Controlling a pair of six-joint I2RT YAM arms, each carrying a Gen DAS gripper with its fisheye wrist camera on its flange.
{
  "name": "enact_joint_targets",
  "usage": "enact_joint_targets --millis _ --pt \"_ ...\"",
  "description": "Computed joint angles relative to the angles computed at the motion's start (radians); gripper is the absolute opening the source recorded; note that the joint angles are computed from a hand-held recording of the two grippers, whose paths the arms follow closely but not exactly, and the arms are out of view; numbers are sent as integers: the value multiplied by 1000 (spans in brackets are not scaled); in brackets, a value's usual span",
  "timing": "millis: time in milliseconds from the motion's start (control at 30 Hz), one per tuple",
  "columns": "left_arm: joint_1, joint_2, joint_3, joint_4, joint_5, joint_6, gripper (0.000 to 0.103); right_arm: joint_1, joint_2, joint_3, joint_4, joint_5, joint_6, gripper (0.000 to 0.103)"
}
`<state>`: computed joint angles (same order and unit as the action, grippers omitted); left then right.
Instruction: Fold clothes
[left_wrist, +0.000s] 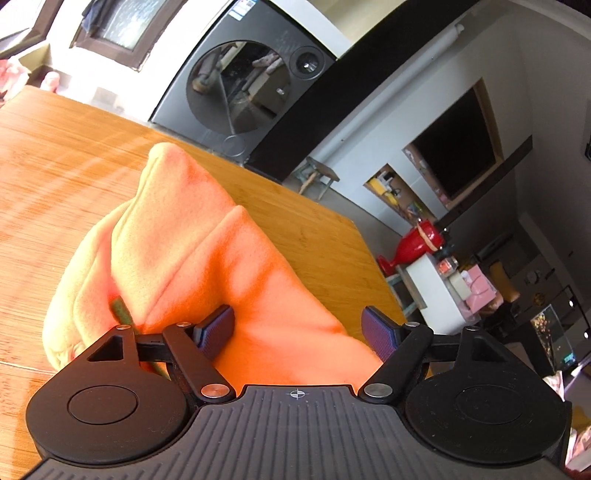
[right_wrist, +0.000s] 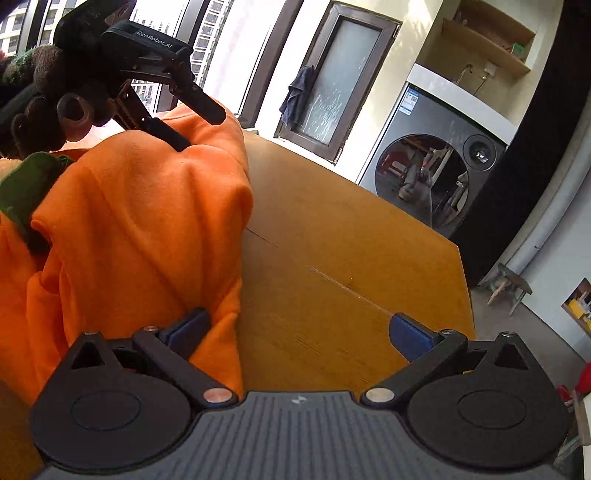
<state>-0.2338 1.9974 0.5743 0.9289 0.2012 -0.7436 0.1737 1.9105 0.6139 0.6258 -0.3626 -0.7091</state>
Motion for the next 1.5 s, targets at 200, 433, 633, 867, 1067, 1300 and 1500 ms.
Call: enact_joint_targets --millis 200,433,633,867,1067,1300,1500 --pt "-137 -186 -59 -127 -171 85 94 23 8 -42 88 37 9 103" --pt "-379 -333 -192 -60 -253 80 97 22 3 -77 136 43 8 103" --pt "-446 -238 -191 -40 -296 -1 98 32 1 -109 179 58 19 103" --pt "-397 -176 -145 -110 -306 31 94 -13 -169 -90 -169 -134 -53 103" --pt "-431 -191 -129 -209 -393 92 94 -66 -236 88 -367 -368 73 103" --pt "-484 -270 -155 -265 -476 93 94 142 59 262 -245 -32 97 103" --pt "-498 -406 -249 -112 -480 166 97 154 86 233 -166 1 29 103"
